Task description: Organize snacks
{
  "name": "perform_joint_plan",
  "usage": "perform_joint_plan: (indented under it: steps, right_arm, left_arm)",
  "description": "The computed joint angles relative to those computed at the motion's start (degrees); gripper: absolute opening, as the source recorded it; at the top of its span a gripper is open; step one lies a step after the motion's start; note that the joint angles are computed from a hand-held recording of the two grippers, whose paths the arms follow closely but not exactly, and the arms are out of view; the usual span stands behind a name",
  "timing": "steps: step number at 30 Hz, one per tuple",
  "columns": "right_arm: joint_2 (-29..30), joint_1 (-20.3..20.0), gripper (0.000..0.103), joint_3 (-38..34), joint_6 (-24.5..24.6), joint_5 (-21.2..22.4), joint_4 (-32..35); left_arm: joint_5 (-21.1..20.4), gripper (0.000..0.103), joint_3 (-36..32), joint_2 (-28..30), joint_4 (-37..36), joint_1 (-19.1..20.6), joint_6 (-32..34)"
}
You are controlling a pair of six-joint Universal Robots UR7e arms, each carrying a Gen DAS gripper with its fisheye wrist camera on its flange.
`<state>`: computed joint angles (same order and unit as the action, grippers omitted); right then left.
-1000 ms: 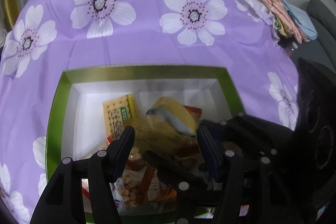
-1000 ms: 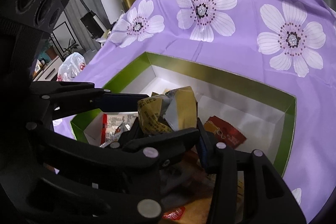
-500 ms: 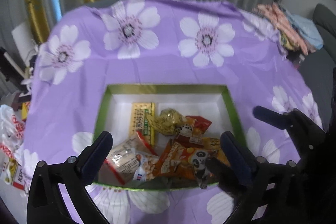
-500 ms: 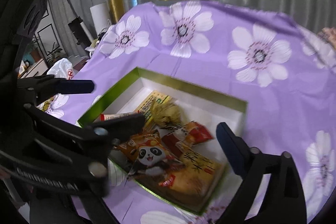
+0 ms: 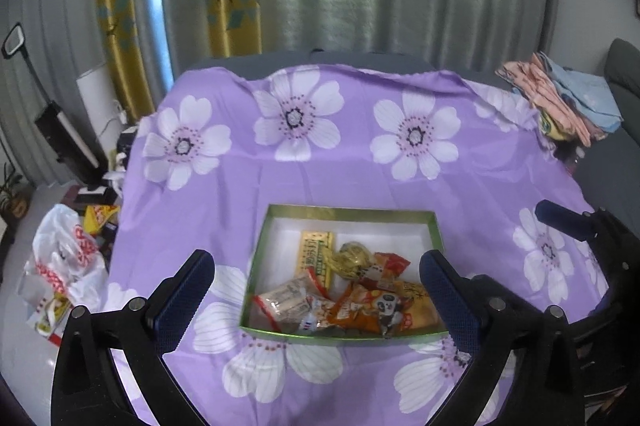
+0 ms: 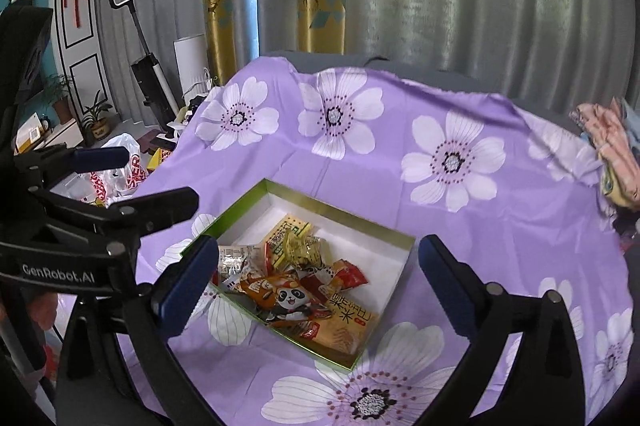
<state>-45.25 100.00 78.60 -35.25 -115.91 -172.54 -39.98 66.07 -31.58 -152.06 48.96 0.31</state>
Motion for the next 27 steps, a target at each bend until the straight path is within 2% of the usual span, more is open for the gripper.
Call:
perform_joint_plan:
  steps: [8, 27]
  right_arm:
    - [-1.11, 1.27, 0.101, 0.74, -0.58, -0.74, -0.9]
    - [-1.92, 2.19, 0.102, 1.52, -2.03, -1.43, -2.77]
  left_arm:
    - [3.18, 0.102, 1.39, -0.99, -0.88, -1.0, 0.32]
    - [6.51, 0.102, 1.94, -0.89, -5.43, -2.18, 3.05]
